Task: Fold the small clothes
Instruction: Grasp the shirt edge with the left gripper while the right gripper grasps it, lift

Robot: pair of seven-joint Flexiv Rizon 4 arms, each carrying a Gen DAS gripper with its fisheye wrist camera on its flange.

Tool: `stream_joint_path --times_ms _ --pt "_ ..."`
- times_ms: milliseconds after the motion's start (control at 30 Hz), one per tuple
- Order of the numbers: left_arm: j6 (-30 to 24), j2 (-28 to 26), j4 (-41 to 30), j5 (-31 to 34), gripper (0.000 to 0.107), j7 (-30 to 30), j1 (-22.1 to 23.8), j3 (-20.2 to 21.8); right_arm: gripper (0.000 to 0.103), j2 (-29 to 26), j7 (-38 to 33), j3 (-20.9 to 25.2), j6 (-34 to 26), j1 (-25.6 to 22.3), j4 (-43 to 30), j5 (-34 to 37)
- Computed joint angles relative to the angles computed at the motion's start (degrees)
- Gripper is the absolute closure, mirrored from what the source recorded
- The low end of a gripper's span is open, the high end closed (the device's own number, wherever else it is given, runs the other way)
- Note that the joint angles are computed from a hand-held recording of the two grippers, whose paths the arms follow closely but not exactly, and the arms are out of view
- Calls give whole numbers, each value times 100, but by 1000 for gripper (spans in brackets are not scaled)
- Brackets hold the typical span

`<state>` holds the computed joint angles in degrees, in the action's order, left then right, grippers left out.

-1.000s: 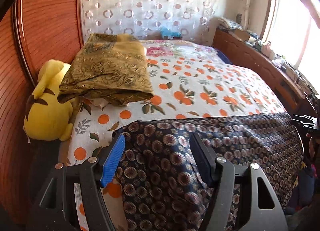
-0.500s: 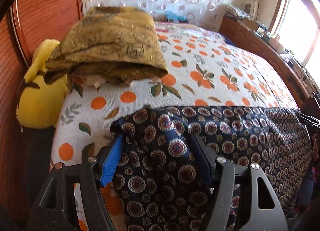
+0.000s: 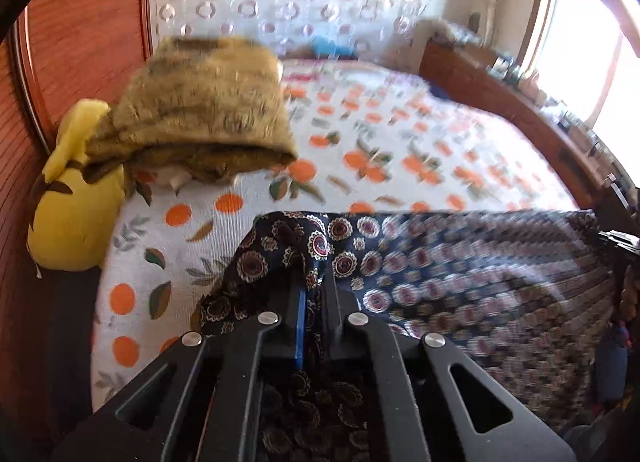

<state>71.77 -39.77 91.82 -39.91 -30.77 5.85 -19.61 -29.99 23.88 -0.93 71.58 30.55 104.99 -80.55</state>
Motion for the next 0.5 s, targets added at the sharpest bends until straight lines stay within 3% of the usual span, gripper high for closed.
stream_joint_path --times_ms 100,233,333,467,500 --pt "411 521 669 -898 101 971 637 -964 98 433 678 1 -154 35 222 -737" --pt "737 1293 1259 -2620 101 2562 1295 -2098 99 921 329 375 -873 44 391 -578" --pt "643 1777 1351 -3723 101 3480 1449 -2455 99 1300 90 590 -1424 111 428 -605" --pt "441 2212 1241 -4742 101 4336 1373 -2455 99 1720 -439 852 -2232 211 387 -572" --pt "445 2187 1123 -4752 101 4393 1306 -2402 99 1785 -573 897 -2386 216 364 -558"
